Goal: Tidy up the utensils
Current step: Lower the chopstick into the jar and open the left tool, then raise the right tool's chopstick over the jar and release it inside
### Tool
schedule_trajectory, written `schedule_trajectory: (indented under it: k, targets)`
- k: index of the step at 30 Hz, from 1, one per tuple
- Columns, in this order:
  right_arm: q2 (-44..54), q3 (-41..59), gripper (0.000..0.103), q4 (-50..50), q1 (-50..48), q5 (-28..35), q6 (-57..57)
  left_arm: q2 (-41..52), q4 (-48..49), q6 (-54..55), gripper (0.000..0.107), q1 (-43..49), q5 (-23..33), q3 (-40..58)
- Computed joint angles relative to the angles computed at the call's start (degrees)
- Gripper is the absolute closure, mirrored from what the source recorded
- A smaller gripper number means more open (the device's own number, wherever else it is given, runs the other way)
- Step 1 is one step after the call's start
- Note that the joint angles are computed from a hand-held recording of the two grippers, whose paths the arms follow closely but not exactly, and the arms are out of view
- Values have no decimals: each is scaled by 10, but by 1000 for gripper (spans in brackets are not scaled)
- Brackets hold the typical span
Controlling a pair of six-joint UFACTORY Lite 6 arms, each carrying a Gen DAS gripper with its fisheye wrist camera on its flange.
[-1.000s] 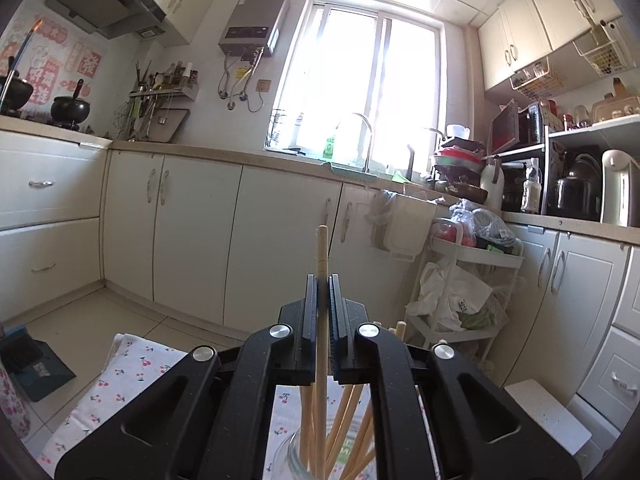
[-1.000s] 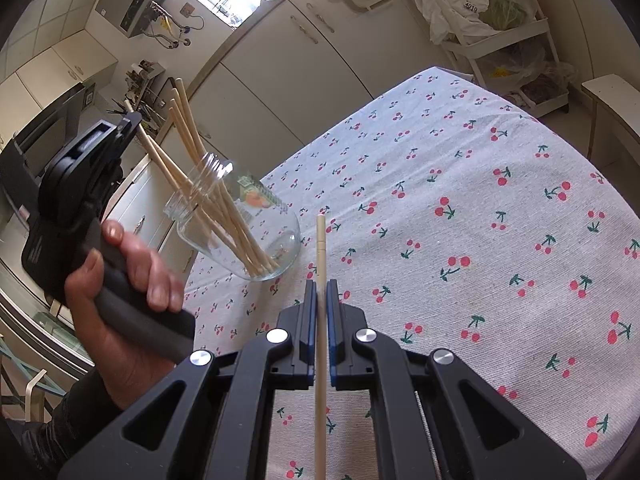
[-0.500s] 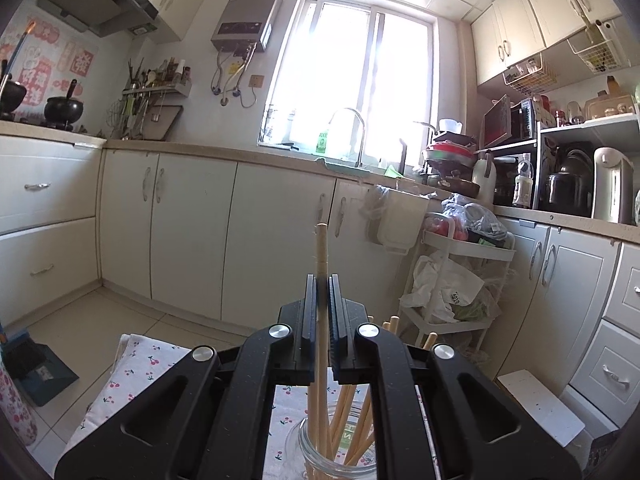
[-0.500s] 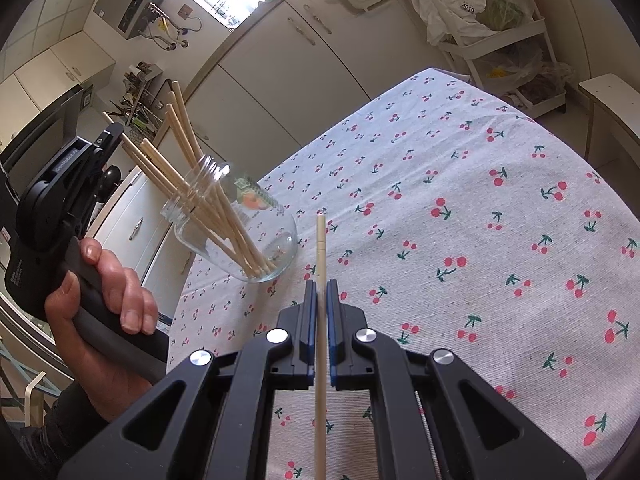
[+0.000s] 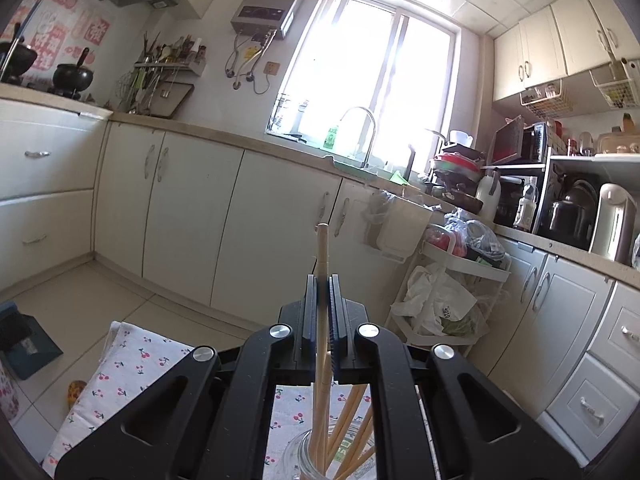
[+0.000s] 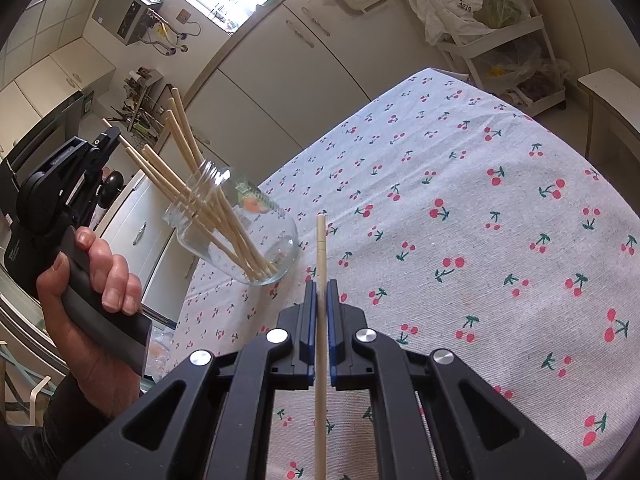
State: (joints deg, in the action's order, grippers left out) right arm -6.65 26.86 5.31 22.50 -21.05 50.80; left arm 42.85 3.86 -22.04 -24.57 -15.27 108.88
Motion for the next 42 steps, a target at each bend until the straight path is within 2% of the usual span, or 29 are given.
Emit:
schedule_trajectory:
  k: [5,10,15,18,20,21,24,27,32,36,42]
  targets:
    - [0,-3,97,-10,-3,-4,11,9,35,-48,102,5,15,26]
    - [-3,-5,97,-16,-5,-4,15,18,24,-20,102,0,25,36]
    - [-19,-2,97,60,13,3,-68,19,41,15,102,-14,42,20]
    - [-37,-4,97,60,11,-2,-58,-10,-4,91,101,-20,23,-28]
    - [-57,4,97,93,11,1,-90,-31,20,79,97,-17,20,-53]
    - [-66,10,97,111,11,4,-110,-43,11,93,90,-16,14,-69]
    - [-90,58,97,201,12,9,-217,-83,-20,123,73,-12,-12,-123]
    - [-73,127,97,276,17,-8,-317,-131,-28,120,64,-4,-36,-184]
    - [29,285,97,316,15,-28,-419,-197,7,60,56,24,-53,-282]
    - [158,438,97,389,16,-53,-534,-230,47,4,51,51,-49,-346]
    - [295,576,97,501,21,-93,-691,-251,136,-96,44,90,-36,-403]
